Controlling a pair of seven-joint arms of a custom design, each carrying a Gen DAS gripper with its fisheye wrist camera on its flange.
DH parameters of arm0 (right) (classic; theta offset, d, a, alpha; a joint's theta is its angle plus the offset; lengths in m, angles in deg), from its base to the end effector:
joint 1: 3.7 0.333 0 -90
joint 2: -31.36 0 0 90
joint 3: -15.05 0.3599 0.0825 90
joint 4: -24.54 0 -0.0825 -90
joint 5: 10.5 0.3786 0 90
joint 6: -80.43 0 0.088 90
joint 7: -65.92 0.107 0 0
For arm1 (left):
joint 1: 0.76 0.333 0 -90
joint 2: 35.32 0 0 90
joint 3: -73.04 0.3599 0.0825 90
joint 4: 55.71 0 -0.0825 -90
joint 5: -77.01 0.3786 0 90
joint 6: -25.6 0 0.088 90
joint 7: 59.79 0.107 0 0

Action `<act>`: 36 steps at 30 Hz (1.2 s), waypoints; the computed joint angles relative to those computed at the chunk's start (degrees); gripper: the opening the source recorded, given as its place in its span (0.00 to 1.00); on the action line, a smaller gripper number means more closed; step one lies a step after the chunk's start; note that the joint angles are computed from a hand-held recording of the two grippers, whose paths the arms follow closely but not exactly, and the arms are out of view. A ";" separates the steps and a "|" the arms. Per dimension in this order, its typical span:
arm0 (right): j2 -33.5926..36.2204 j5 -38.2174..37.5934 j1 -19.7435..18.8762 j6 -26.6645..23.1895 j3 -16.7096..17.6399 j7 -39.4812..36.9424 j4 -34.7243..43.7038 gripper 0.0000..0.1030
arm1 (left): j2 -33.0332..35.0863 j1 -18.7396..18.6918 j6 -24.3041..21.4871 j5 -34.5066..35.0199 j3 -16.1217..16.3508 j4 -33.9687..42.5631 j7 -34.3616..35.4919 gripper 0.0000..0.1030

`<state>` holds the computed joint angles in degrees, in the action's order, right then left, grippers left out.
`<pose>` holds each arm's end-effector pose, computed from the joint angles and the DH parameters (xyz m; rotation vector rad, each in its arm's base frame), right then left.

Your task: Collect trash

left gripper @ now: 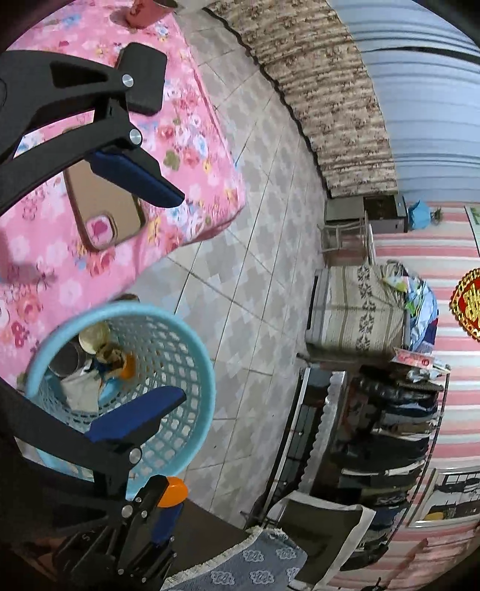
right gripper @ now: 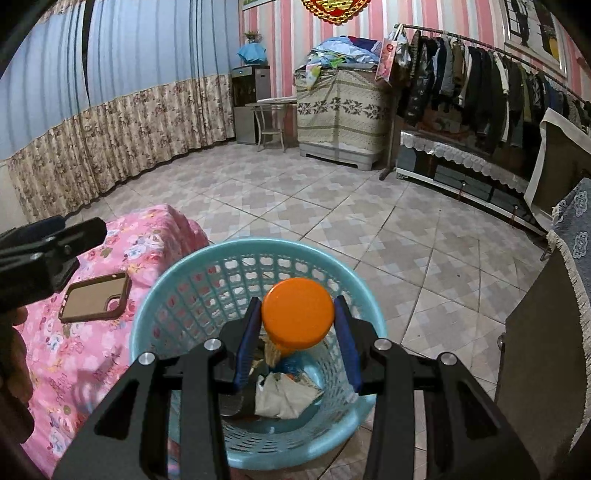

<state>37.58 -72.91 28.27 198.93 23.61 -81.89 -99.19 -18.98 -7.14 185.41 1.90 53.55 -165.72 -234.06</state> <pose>0.4468 0.3192 0.4010 -0.9951 2.3444 -1.0959 0.6068 -0.2252 0.4345 -0.8100 2.4395 -1.2566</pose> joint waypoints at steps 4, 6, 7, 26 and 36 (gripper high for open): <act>0.72 0.17 -0.57 1.69 -0.56 -0.55 1.23 0.39 | 0.07 0.41 0.96 0.20 0.24 0.32 -0.10 0.95; 1.11 0.54 -0.81 2.16 -0.85 -0.73 1.70 0.39 | 0.00 0.76 1.58 -0.72 0.17 0.47 0.87 0.95; 1.14 0.56 -1.08 3.12 -1.09 -0.54 1.65 0.41 | -0.03 0.87 1.57 -0.94 0.17 0.50 1.11 0.95; 2.72 0.11 0.48 -0.51 -1.35 -0.05 4.01 0.93 | -0.71 2.65 2.24 -4.79 1.09 0.31 5.22 0.95; 4.08 -0.39 3.57 -4.29 -0.23 -0.48 7.73 0.94 | -5.81 4.09 -1.51 -11.06 5.14 -3.51 9.94 0.95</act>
